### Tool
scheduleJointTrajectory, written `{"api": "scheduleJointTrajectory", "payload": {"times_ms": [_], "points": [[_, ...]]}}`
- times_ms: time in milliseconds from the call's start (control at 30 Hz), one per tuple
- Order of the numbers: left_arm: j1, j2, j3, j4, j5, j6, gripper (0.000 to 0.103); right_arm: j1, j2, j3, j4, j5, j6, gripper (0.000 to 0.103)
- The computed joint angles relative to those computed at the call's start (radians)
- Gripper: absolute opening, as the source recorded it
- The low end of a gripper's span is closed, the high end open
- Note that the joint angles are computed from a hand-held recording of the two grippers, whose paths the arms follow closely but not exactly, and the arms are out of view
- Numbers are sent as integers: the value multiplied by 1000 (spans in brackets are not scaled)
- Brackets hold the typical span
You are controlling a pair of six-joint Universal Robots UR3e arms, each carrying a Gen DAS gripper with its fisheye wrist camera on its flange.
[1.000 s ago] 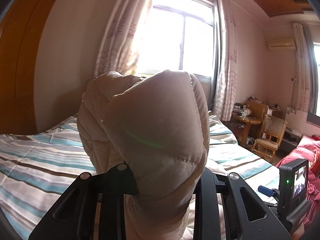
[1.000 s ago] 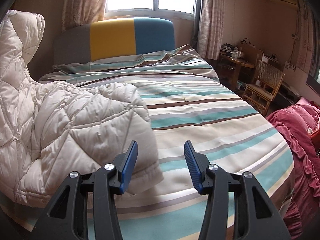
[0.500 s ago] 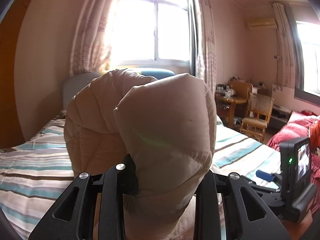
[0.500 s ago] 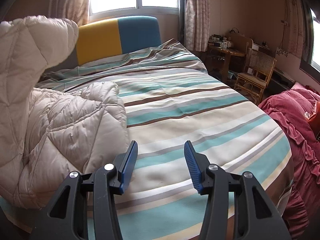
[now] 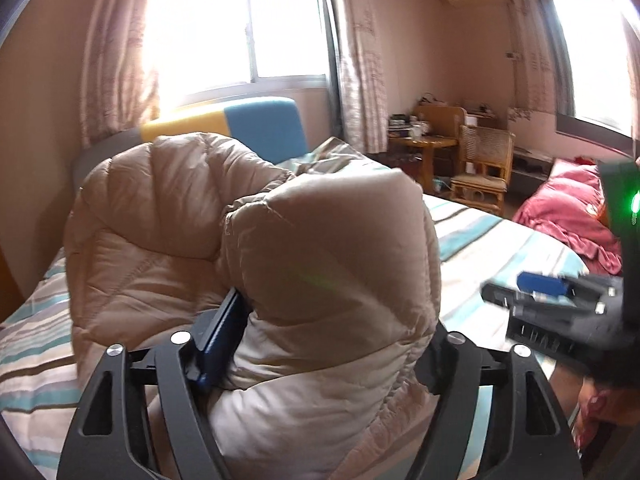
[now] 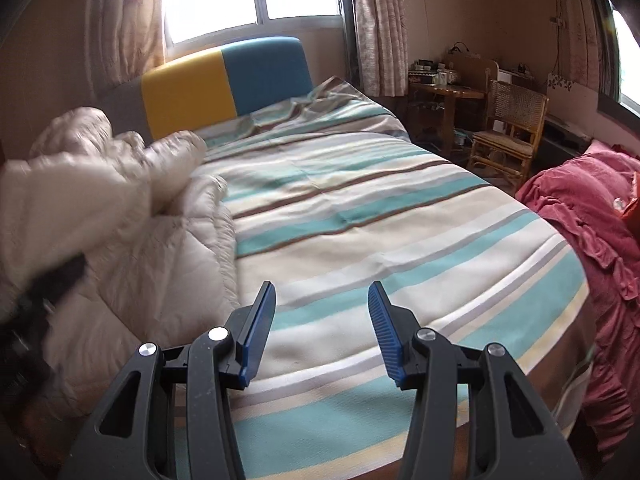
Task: Fold large clothes
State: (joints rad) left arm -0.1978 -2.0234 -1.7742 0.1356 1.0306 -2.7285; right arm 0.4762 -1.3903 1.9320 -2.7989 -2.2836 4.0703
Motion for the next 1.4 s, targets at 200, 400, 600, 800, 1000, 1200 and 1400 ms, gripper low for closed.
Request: {"api": "scheduleJointTrajectory", "payload": {"times_ms": [200, 400, 600, 800, 1000, 1200, 1400], "points": [[34, 15, -100, 20, -88, 83, 81, 28, 22, -43, -77, -33, -88, 53], [192, 187, -252, -182, -352, 234, 84, 45, 20, -71, -70, -43, -92, 53], [468, 346, -360, -300, -559, 197, 85, 56, 37, -138, -115, -29, -159, 53], [520, 122, -126, -66, -224, -383, 78, 71, 104, -306, -140, 22, -288, 54], [448, -54, 172, -381, -143, -447, 70, 33, 153, -417, 95, 134, -289, 54], [337, -72, 203, -399, -160, -375, 68, -23, 77, -221, 94, 241, -199, 54], [226, -68, 253, -451, -73, -241, 68, -63, 37, -80, 57, 293, -151, 54]]}}
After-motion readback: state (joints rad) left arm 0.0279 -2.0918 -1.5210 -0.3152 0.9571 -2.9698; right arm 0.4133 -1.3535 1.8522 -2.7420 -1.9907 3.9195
